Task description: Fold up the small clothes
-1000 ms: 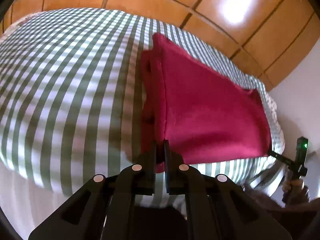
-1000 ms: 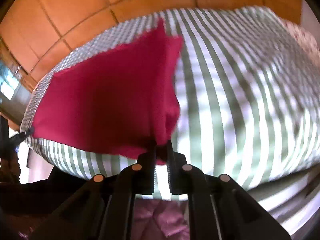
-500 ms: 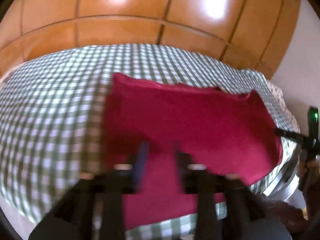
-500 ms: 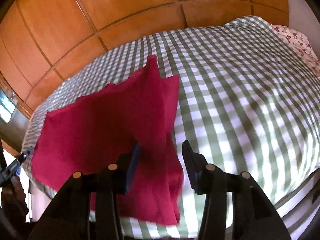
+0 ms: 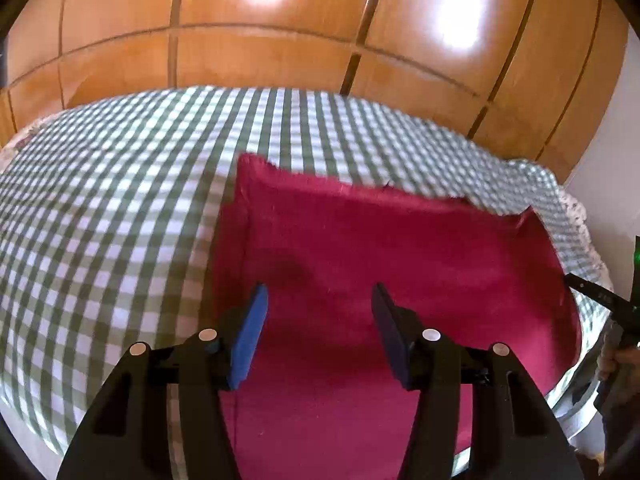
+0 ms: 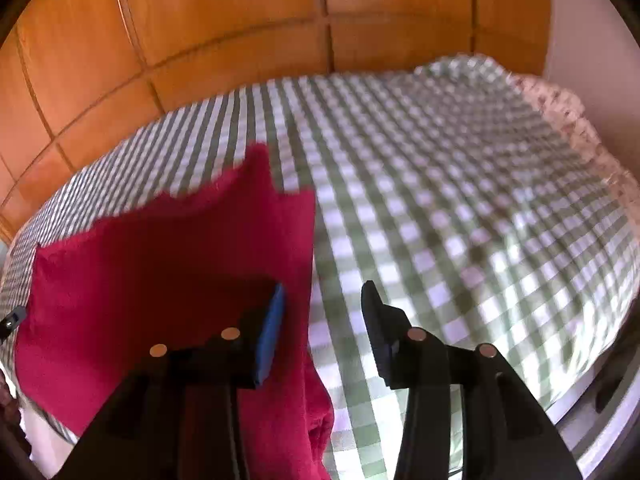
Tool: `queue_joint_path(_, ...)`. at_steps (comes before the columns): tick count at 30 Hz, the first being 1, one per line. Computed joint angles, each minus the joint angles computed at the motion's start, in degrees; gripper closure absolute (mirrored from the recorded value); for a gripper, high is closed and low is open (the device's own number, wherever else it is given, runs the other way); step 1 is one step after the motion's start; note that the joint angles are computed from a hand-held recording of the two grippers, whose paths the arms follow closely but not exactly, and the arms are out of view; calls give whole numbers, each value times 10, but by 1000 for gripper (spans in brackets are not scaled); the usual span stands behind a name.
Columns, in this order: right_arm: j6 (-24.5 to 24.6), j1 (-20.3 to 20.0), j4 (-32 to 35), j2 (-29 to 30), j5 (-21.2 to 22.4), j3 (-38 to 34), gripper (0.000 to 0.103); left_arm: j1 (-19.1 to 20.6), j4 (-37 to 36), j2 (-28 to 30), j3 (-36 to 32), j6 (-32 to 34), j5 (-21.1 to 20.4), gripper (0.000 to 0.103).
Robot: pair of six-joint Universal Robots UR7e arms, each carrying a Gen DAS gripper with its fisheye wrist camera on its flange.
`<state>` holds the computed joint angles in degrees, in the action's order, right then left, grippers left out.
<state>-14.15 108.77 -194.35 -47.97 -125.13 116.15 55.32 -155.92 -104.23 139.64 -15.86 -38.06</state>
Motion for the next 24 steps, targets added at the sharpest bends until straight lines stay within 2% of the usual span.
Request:
queue_joint_path(2, -19, 10, 13, -3, 49, -3, 54, -1, -7, 5, -5, 16, 6, 50)
queue_joint_path(3, -30, 17, 24, 1, 66, -9, 44, 2, -12, 13, -8, 22, 10, 50)
queue_joint_path(5, -59, 33, 51, 20, 92, -30, 41, 10, -17, 33, -21, 25, 7, 50)
queue_joint_path(7, -59, 42, 143, 45, 126, -72, 36, 20, -13, 51, -33, 27, 7, 50)
queue_joint_path(8, -59, 43, 172, 58, 127, -92, 36, 26, 0, 64, -41, 16, 25, 50)
queue_joint_path(10, -59, 49, 215, 104, 91, -145, 36, 42, 24, 79, -55, -1, 30, 50)
queue_joint_path(12, -40, 47, 256, 135, 62, -190, 37, 57, 33, 93, -65, -13, 49, 50)
queue_joint_path(15, -21, 30, 245, 180, 14, -249, 36, 69, 33, 91, -71, -24, 44, 50)
queue_joint_path(17, 4, 20, 245, 182, 30, -256, 35, 58, 46, 83, -67, -43, 71, 50)
queue_joint_path(18, -10, 20, 228, 186, 28, -254, 34, 51, 57, 76, -64, -54, 85, 50)
queue_joint_path(21, -37, 25, 188, 194, 15, -246, 33, 39, 65, 47, -50, -67, 86, 50)
queue_joint_path(24, -30, 23, 184, 189, 28, -238, 33, 25, 100, 21, -39, -90, 100, 50)
